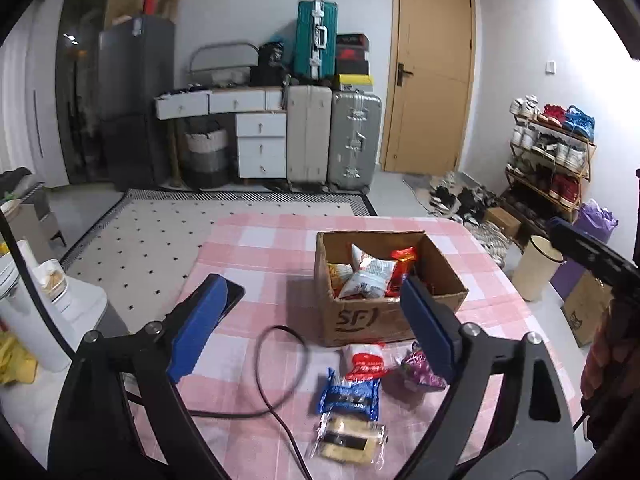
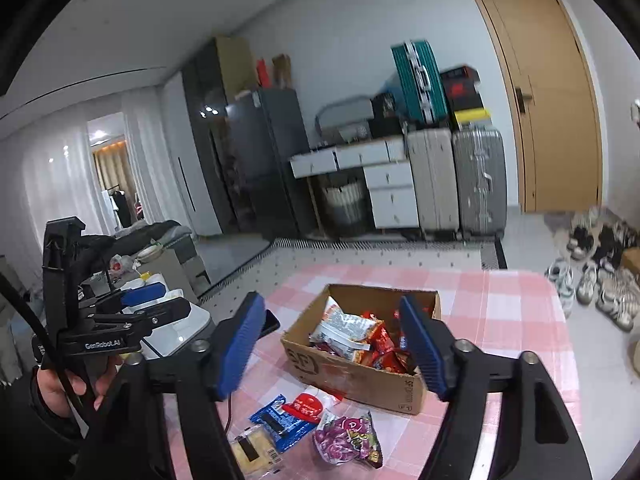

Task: Organize snacks
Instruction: 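Open both tools to release the bags and withdraw, then grasp the purple candy bag with the right tool from the table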

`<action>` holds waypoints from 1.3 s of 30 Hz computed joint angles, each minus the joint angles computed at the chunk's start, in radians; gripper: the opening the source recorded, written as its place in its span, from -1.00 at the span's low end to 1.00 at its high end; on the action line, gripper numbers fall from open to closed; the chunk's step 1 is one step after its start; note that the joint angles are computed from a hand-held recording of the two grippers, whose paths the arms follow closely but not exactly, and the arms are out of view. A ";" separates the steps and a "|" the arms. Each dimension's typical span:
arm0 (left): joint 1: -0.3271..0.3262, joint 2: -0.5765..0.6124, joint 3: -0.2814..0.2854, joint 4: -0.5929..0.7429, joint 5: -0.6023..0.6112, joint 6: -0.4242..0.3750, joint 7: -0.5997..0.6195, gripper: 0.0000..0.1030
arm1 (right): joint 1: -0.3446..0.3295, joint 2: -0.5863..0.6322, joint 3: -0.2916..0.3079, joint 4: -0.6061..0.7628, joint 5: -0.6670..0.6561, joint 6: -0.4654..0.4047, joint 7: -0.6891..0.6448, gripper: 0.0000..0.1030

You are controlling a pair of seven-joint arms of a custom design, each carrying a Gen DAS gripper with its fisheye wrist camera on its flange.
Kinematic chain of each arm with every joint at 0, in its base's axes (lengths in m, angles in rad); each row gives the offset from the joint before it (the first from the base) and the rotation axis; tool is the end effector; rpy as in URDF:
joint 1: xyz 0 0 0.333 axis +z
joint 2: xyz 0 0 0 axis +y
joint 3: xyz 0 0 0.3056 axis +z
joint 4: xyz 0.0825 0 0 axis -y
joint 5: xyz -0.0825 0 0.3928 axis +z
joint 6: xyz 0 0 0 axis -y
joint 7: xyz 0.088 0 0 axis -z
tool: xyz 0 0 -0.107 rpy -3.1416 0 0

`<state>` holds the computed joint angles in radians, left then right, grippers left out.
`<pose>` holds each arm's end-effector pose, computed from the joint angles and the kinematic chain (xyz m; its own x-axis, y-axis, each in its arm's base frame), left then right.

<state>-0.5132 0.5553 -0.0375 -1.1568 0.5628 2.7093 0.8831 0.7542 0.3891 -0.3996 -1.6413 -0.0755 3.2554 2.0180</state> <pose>0.6500 -0.4102 0.5866 -0.2636 -0.9630 0.0561 -0.4793 0.0803 -0.8740 0.6400 0.2994 0.5467 0.2638 -0.9422 -0.2066 -0.3586 0.1031 -0.9278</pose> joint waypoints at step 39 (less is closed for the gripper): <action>0.007 -0.018 -0.022 -0.294 0.142 0.047 -0.235 0.98 | -0.017 0.182 0.082 -0.029 0.324 -0.124 -0.107 0.84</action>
